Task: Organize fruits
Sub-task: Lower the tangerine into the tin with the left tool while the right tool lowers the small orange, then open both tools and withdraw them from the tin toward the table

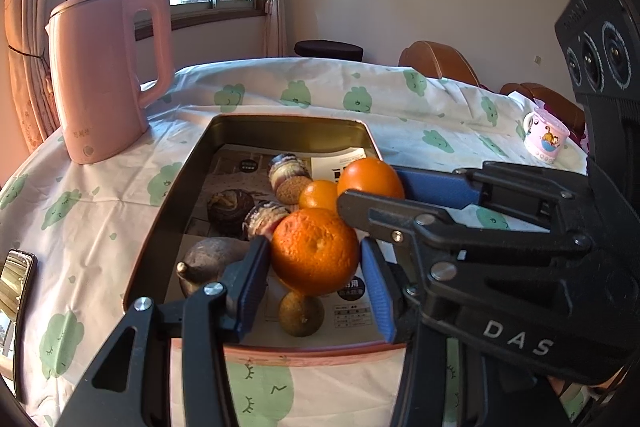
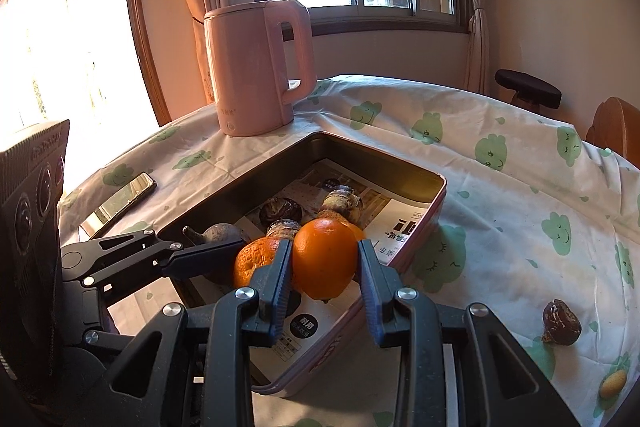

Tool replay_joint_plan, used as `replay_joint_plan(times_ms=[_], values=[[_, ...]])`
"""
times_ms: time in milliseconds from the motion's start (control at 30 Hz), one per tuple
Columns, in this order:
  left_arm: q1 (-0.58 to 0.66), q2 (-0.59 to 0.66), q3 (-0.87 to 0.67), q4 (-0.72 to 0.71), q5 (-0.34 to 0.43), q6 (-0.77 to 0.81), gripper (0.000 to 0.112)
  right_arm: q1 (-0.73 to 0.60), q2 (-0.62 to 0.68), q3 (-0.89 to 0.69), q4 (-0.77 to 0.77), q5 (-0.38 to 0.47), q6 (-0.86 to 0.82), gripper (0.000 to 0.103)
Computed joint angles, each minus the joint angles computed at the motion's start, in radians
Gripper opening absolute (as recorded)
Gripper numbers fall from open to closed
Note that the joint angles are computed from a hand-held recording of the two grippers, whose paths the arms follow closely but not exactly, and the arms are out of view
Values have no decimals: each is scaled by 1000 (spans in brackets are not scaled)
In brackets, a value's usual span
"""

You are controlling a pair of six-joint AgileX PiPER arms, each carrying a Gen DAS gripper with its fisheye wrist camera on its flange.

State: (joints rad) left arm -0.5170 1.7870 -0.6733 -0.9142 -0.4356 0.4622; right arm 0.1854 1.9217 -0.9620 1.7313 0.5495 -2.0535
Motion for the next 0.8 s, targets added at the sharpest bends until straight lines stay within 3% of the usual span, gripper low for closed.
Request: replay_joint_plan(times_ms=[367, 500, 800], values=[[-27, 11, -19, -118, -22, 110, 50, 7, 16, -29, -71, -1, 78, 36], [-42, 8, -13, -126, -45, 112, 64, 6, 7, -20, -76, 27, 75, 59], [-63, -2, -15, -209, -74, 173, 76, -15, -26, 14, -35, 45, 29, 59]])
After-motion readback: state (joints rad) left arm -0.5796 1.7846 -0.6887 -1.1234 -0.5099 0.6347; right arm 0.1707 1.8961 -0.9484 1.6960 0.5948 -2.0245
